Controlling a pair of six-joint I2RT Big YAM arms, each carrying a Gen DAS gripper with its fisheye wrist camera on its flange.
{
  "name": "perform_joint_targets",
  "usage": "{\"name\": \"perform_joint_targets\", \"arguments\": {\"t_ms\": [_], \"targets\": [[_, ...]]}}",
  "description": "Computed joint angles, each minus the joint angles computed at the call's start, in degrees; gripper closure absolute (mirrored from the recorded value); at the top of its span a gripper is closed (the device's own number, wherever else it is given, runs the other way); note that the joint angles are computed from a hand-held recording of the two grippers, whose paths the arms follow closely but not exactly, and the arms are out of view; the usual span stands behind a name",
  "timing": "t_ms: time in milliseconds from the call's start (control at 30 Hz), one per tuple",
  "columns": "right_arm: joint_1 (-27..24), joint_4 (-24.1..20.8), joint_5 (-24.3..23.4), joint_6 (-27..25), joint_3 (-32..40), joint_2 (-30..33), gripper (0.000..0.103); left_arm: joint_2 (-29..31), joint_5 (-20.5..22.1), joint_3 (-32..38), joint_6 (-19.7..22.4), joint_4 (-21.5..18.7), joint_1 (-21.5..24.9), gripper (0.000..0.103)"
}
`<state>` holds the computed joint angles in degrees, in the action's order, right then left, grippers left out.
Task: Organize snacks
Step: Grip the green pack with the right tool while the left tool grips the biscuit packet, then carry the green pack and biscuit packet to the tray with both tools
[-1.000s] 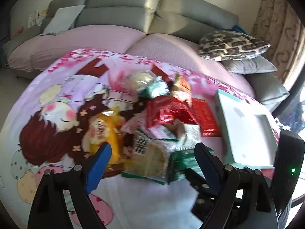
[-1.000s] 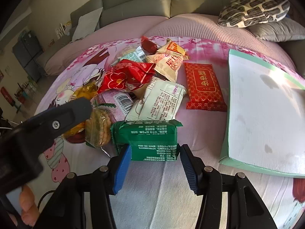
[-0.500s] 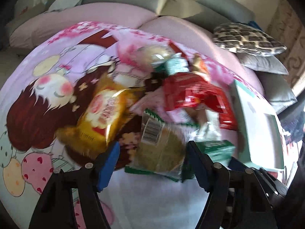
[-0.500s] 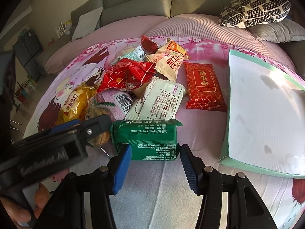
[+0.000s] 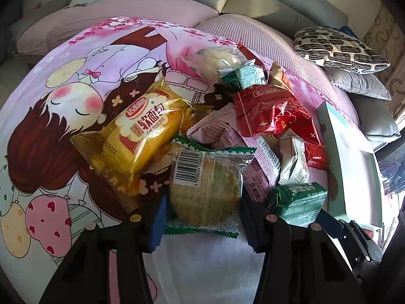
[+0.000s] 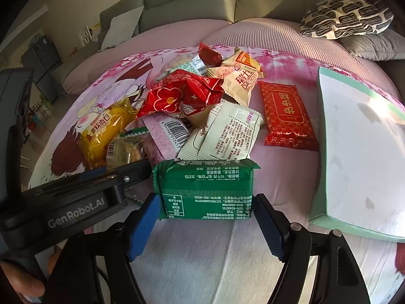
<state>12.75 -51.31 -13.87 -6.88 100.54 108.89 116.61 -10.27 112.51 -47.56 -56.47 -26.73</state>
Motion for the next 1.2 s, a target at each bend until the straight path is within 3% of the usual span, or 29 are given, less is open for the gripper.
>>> {"name": "perform_joint_targets", "arguments": {"t_ms": [400,567,900,1200], "targets": [[0.66,1.04,1.57,1.42,-0.04,0.39,0.023,0.63,-0.56,0.85,-0.13,-0.74,-0.11,0.049],[0.36,0.39,-0.03,2.00,0.30,0.39,0.035,0.25,-0.69,0.31,-0.47,-0.59,-0.15,0.050],[-0.02,-0.23,-1.17,2.05,0.25,-0.14,0.039,-0.45,-2.07,-0.13,-0.78,-1.07,-0.49,0.051],[-0.69,2.19,-2.51,2.82,-1.34,-2.39,0.039,-3.04,-5.28,-2.56,-0.38,2.08,-0.91,0.051]]}}
